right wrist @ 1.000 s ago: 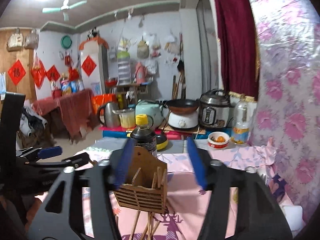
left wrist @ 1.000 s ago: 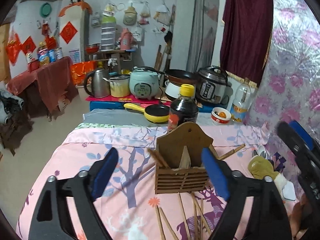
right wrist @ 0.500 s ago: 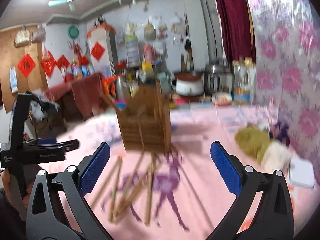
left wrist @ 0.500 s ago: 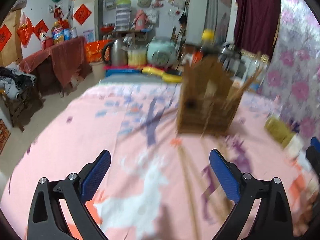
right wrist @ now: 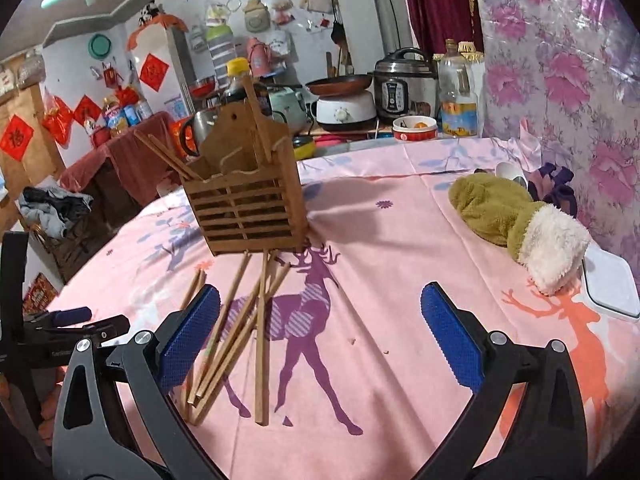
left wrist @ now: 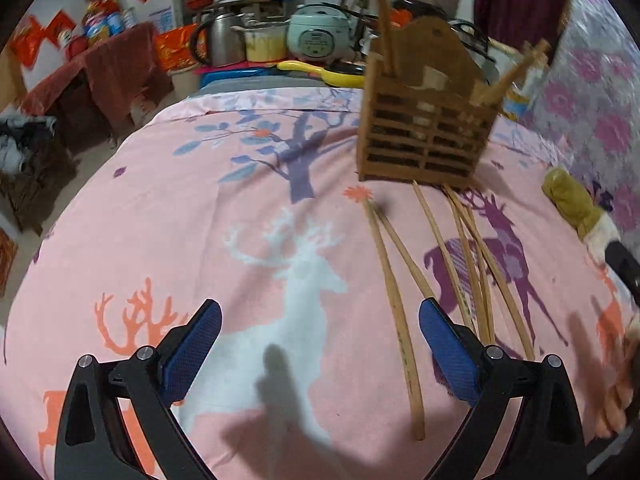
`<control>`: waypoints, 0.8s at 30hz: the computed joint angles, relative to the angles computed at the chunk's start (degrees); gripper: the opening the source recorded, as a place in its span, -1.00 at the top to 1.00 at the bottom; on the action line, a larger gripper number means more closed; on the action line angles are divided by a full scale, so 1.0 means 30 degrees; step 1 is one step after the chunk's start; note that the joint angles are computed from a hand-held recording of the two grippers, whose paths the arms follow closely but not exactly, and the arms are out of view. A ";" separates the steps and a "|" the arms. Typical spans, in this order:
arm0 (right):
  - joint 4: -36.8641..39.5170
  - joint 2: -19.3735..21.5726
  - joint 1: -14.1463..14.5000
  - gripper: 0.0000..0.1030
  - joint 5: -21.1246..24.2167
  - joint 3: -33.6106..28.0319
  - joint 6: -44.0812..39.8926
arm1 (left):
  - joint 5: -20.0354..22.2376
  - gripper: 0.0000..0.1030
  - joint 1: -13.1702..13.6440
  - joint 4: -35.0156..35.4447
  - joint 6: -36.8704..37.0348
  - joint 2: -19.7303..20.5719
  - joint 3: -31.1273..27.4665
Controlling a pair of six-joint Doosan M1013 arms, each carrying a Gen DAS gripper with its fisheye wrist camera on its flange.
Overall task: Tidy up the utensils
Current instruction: 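Move both open grippers back down over the bamboo chopstick pile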
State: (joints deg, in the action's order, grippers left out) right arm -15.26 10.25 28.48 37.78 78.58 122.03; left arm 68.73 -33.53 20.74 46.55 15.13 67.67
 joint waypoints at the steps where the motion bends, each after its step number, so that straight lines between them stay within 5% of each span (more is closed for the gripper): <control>1: -0.0239 0.0042 0.0075 -0.89 0.0143 -0.0052 -0.0023 | 0.0144 -0.89 -0.0181 0.0246 0.0404 0.0099 -0.0088; 10: -0.1213 0.0305 0.0371 -0.89 0.1164 -0.0401 -0.0139 | 0.0984 -0.89 -0.1047 0.1491 0.2391 0.0684 -0.0461; 24: 0.0140 0.0914 0.0387 -0.89 0.2962 -0.1013 -0.1707 | 0.1686 -0.89 -0.0777 0.0788 0.2509 0.0972 -0.0709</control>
